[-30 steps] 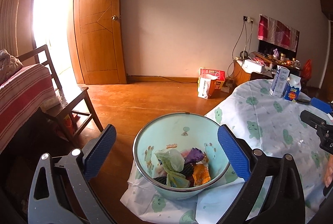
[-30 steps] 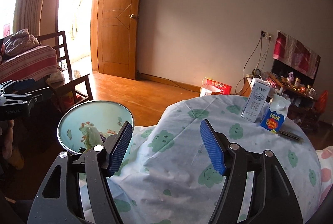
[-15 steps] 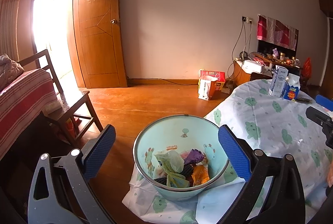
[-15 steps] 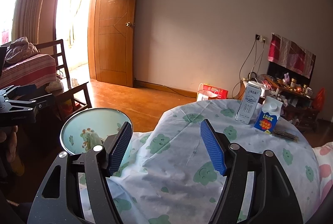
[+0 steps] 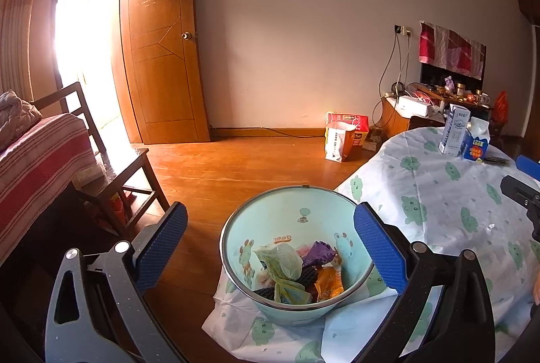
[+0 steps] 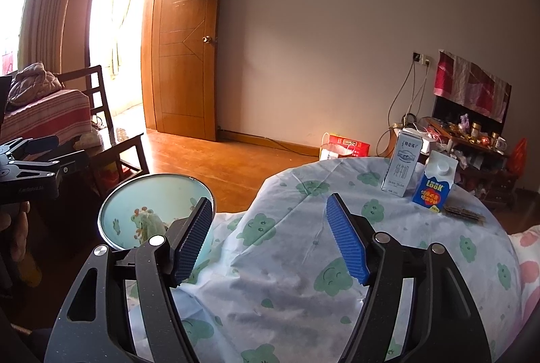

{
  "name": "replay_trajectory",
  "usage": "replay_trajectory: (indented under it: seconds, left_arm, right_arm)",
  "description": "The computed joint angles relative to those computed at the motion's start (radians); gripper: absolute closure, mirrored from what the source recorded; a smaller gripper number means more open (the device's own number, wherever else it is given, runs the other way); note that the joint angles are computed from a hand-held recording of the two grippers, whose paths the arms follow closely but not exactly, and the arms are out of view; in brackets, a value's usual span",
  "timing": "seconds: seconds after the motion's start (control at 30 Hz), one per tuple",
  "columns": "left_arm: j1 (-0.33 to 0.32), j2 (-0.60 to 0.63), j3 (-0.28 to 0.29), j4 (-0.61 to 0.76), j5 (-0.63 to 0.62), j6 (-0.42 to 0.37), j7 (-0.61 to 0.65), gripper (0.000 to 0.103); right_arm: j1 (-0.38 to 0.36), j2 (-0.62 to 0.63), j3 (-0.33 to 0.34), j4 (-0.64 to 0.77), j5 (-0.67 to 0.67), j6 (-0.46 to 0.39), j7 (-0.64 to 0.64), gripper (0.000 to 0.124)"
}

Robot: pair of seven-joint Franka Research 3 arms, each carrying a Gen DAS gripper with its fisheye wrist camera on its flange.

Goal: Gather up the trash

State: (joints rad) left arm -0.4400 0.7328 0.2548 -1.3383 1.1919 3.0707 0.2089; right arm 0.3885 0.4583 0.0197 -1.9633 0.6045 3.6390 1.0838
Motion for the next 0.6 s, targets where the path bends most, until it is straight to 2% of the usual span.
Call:
replay_trajectory:
  seconds: [0.6]
  left_arm:
    - [0.0, 0.008, -0.011, 0.009, -0.011, -0.026, 0.025, 0.006]
  right_arm:
    - [0.002, 0.002, 0.001, -0.008, -0.013, -0.007, 0.022, 0.054]
